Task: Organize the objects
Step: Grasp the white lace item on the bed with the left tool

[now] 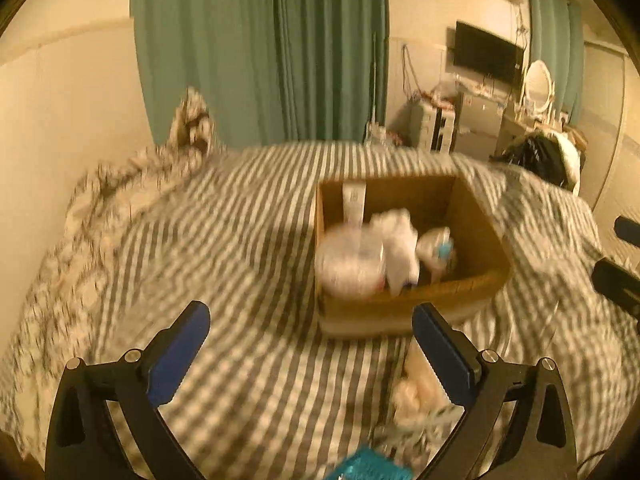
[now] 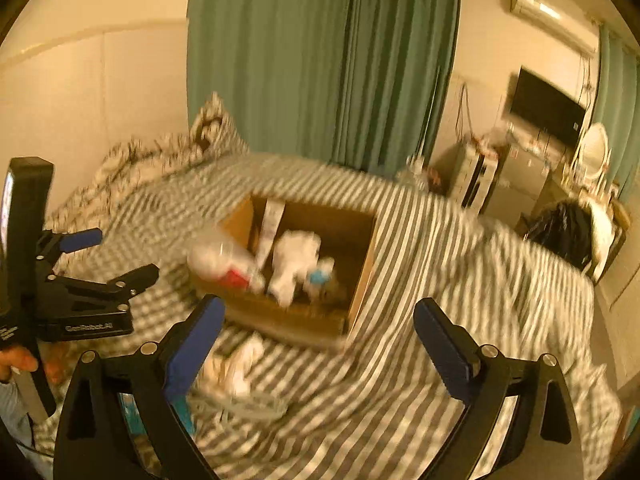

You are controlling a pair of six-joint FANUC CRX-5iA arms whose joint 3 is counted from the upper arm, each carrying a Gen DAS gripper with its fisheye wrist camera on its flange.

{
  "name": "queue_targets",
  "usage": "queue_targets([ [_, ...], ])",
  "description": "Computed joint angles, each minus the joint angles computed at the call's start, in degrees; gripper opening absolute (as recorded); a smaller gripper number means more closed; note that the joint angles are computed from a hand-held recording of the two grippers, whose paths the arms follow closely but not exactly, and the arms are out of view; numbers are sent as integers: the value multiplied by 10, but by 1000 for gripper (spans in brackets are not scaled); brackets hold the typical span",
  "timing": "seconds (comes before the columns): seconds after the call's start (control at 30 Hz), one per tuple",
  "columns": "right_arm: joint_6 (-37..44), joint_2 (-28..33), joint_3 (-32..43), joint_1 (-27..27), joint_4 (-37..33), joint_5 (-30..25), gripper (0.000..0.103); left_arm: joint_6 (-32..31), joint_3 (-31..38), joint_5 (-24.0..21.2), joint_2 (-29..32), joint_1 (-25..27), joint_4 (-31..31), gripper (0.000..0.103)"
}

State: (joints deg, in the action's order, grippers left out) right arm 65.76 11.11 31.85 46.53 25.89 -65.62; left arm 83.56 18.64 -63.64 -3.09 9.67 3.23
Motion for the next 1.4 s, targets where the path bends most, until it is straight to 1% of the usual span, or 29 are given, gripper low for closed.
queue_targets([
  [0.07, -14, -12, -41, 2, -8, 5, 96, 4, -29, 1, -11, 1, 0, 103],
  [0.13, -20, -17, -65, 1, -18, 7, 96, 2, -57, 2, -19, -4, -1, 103],
  [0.23, -30, -18, -91, -5, -33, 6, 96, -2, -74, -7, -15, -15, -3, 103],
  [0.47, -54, -3, -102, -21, -45, -16, 96, -17, -99, -15, 0, -51, 9, 103],
  [0.6, -65, 8, -95, -31, -60, -30, 96, -27, -95, -18, 16, -64, 8, 102],
  [0.7, -68, 9, -93, -36, -69, -32, 96, -40, -87, -17, 30, -71, 14, 90],
  [0.77, -69, 9, -94, -36, -70, -32, 96, -43, -83, -13, 37, -78, 12, 77],
  [0.8, -70, 9, -93, -36, -71, -33, 96, -48, -85, -10, 38, -77, 18, 73],
  [0.83, -71, 10, -92, -36, -71, -34, 96, -57, -88, -9, 39, -75, 28, 60],
  [0.87, -71, 12, -90, -36, -70, -36, 96, -66, -89, -11, 41, -74, 38, 44],
  [0.93, -70, 14, -88, -35, -69, -39, 96, -73, -92, -12, 41, -72, 45, 26],
  [1.03, -65, 17, -86, -30, -64, -42, 96, -83, -105, -9, 30, -57, 70, 17],
  [1.2, -23, 23, -76, -23, -76, -49, 96, -79, -111, -6, 10, -34, 81, 16],
  [1.3, 24, 39, -56, -12, -90, -69, 96, -81, -111, -5, -1, -18, 87, 16],
  [1.4, 62, 57, -43, -1, -93, -92, 96, -75, -104, -7, -9, -10, 70, 16],
])
